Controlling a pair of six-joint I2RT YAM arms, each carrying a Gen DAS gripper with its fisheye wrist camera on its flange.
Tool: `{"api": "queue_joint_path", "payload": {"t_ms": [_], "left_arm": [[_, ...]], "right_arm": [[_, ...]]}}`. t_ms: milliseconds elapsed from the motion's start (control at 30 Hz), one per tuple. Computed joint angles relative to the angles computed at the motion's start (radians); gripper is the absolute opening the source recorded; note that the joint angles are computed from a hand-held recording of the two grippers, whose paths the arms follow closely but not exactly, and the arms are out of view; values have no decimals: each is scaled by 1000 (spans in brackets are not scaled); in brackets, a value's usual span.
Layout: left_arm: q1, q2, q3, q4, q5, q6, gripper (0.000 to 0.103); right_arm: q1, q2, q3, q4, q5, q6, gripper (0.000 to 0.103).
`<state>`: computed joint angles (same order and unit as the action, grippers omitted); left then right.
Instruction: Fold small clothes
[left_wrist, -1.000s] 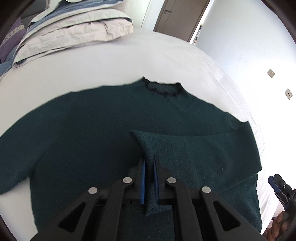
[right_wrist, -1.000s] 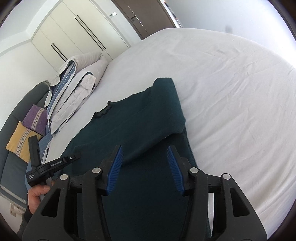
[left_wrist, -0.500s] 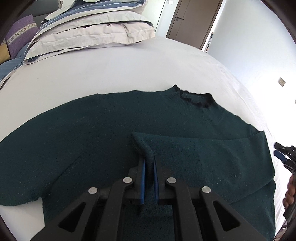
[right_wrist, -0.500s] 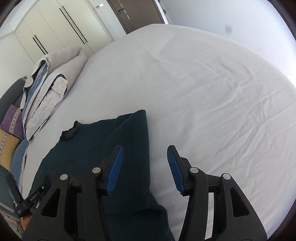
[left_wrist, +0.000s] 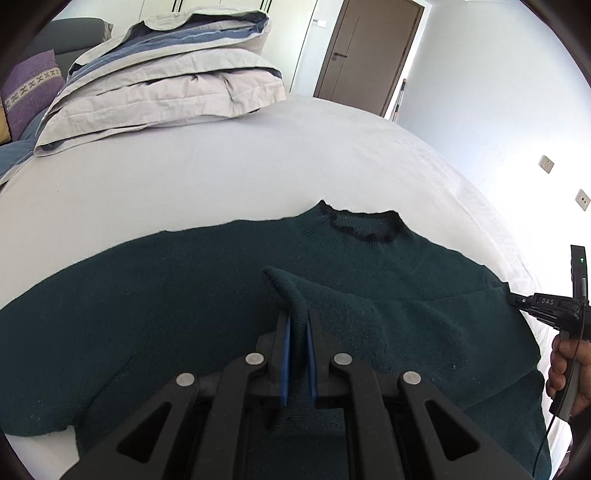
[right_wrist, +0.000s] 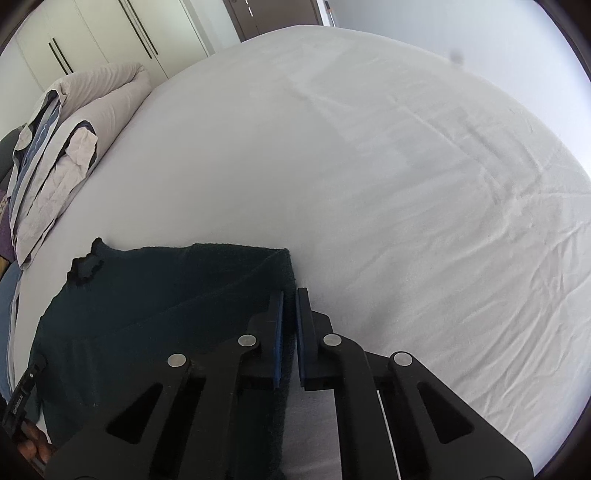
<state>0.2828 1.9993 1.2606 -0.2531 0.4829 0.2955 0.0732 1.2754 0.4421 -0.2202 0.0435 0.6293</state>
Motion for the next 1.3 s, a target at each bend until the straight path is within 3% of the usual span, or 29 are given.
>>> {"api": "queue_joint_path", "payload": {"t_ms": [133,200,333,400,467,567,633,733,933,1000,1067,1100,1133,1200,1300], "left_arm": [[-7,60,17,25,-40,-11,10],[6,80,29,26,-16,-25,14],[6,87,19,49,-16,-21,15],[4,84,7,65,-19,-21,16],[3,83,2,73,-21,-22,16],[6,78,-4,74,-20,-21,16],[9,74,-9,74,-18,-17,16],[14,66,-23,80,-17,-9,16],[23,64,-34,91,-6,-18,17],[32,79,-3,49,18,-19,17],[57,78,44,-50,51,-13,23],[76,57,45,-83,61,-12,32],[116,20,36,-121,91,-11,49],[202,-38,17,-170,184,5,68],[392,-49,78,-320,305,61,70]], "right_arm": [[-83,13,-32,50,-9,-8,0],[-151,-17,-71,84,-86,-47,0],[-82,-263,-91,-95,-62,-20,8],[62,-394,-86,-208,11,38,25],[258,-422,-65,-280,139,129,41],[467,-290,-37,-273,238,209,40],[503,-190,-52,-255,257,250,36],[414,-255,-163,-128,206,209,32],[436,-191,-163,-66,257,237,32],[454,-208,-182,-45,266,250,34],[531,-285,-151,-173,308,354,36],[591,-324,-119,-267,353,447,39],[679,-387,-97,-344,419,537,39],[896,-446,-36,-492,567,733,42],[1122,-358,62,-559,665,916,46]]}}
